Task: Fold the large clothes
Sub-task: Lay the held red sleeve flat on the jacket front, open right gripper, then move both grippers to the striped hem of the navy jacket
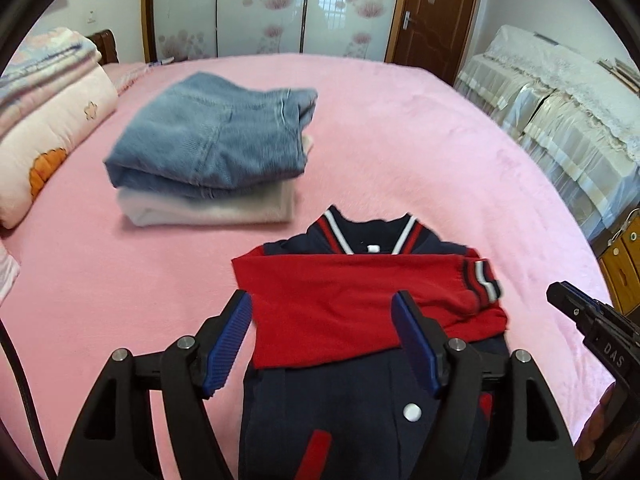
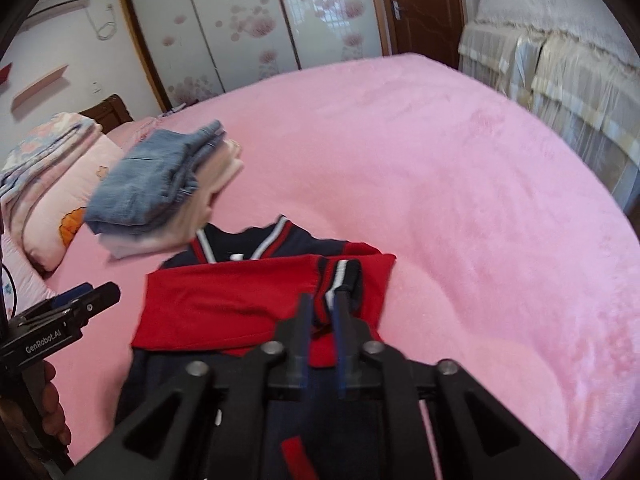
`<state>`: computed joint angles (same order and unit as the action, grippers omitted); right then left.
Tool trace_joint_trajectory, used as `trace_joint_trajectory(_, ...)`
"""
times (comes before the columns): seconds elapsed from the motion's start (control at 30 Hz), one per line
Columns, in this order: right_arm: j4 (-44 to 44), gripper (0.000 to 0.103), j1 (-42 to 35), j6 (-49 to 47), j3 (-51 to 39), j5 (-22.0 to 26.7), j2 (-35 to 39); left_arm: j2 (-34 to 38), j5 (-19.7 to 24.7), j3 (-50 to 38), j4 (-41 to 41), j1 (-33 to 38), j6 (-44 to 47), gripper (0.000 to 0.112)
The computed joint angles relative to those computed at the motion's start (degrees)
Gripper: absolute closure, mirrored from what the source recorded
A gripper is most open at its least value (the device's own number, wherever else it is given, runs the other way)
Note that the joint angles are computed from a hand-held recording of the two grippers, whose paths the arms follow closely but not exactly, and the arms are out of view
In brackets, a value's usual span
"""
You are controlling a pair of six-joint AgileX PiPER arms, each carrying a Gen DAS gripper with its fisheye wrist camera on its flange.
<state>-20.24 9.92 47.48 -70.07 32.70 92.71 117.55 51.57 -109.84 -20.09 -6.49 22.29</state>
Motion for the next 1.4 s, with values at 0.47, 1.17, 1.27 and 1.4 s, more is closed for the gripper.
trace_joint_trajectory(0.47, -18.04, 0.068, 16.62, 16.45, 3.82, 13.5, -16.41, -23.29, 0.88, 21.99, -6.5, 7.43, 6.51, 0.034)
trace_joint_trajectory(1.17, -22.4, 0.058, 38.64, 37.83, 21.99, 22.87, -25.98, -30.92, -0.3, 48.98, -15.02, 24.45, 27.3, 0.034)
trace_joint_trajectory(1.27, -21.43, 0.058, 38.41, 40.73, 26.38, 20.43, -26.89, -27.83, 0.04, 48.95, -16.74, 25.67, 28.58, 0.034)
trace_joint_trajectory(1.4, -19.6, 0.058, 36.76, 43.32, 31.53, 16.69, -27.72, -23.61, -1.3, 50.4, -19.07, 27.45, 31.75, 0.034)
